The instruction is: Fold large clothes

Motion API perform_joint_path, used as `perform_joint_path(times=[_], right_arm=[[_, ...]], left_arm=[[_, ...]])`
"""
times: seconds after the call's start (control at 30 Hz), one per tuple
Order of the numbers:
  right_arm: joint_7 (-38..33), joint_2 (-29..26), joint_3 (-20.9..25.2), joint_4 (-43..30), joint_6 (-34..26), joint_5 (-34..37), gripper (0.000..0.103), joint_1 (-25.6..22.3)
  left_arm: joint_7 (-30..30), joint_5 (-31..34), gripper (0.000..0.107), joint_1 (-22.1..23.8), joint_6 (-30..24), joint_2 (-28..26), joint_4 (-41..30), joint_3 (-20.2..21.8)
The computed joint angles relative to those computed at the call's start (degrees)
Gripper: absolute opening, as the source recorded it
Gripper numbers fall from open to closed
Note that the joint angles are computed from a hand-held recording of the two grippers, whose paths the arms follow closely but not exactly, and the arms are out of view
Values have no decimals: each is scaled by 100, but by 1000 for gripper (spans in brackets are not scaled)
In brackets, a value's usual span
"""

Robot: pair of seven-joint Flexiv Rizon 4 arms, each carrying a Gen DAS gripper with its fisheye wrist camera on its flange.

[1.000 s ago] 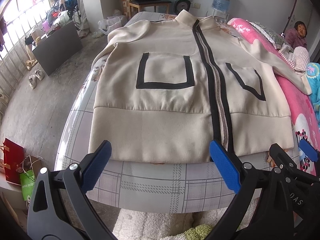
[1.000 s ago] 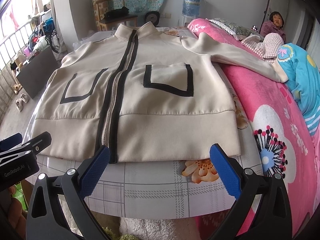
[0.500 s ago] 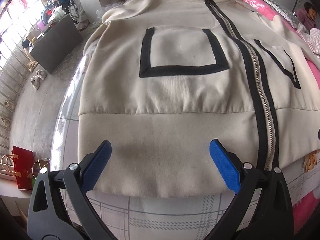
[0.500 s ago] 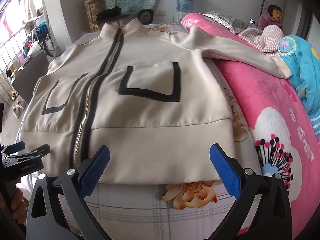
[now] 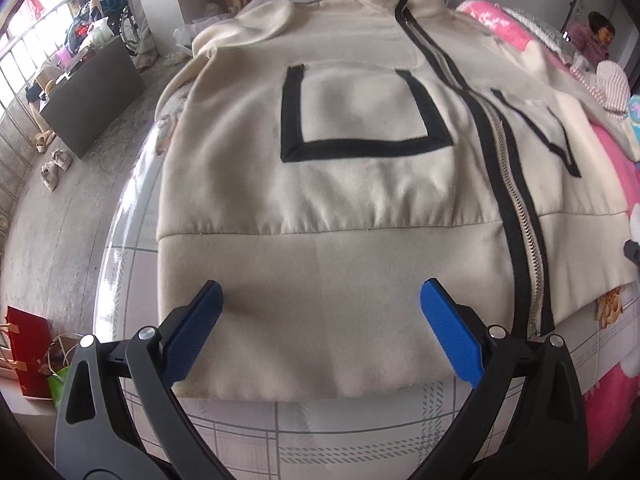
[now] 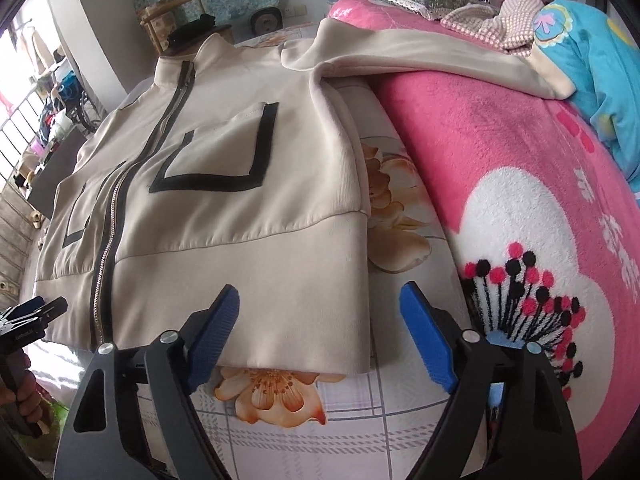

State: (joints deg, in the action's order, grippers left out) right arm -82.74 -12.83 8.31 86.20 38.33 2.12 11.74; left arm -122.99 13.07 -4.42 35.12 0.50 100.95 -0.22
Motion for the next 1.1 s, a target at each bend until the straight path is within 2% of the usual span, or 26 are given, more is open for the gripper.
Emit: perform_joint_path(times=[0.07, 0.17, 0.2, 0.27, 0.3, 0.4, 0.47, 0.53, 0.6, 0.7, 0.83, 0.97, 1.1], right_arm=[[-89, 11, 11, 17, -13, 103, 71, -43], [-144, 59, -4, 142, 95, 6, 63, -39], [-140, 78, -9, 183, 135, -30, 59, -33], [-164, 110, -18, 241, 201, -78, 54, -38], [-172, 120, -20, 264, 214, -107, 47, -34], [-238, 56, -17, 205, 186, -30, 28, -52], [-284, -9, -24, 187, 238, -66, 22, -43], [-337, -82, -29, 189, 346, -181, 14, -7], [-393, -122, -20, 166, 400, -255, 8, 16], [-525, -28, 15, 146, 492, -233, 6, 5], [-699, 224, 39, 193, 631, -124, 5, -42], [-847, 483, 43, 366, 679, -27, 5, -72], [-1004, 922, 33, 698, 530, 205, 5, -157]], left_arm=[[-154, 103, 95, 32, 330, 271, 262, 88], [-487, 355, 93, 178, 367, 505, 441, 101], [-519, 327, 79, 228, 308, 538, 489, 108], [-468, 103, 59, 311, 216, 543, 588, 143], [-501, 61, 52, 348, 214, 548, 643, 150], [-509, 276, 43, 397, 367, 562, 700, 80], [-523, 329, 40, 418, 482, 517, 699, 60], [-556, 333, 33, 429, 656, 525, 766, 75], [-617, 335, 15, 450, 690, 535, 774, 76], [-629, 489, 9, 451, 527, 602, 653, 15], [-599, 1020, 8, 382, 396, 872, 472, -175], [-522, 1058, 8, 324, 333, 1160, 539, -270], [-421, 752, 8, 258, 101, 1575, 837, -284]])
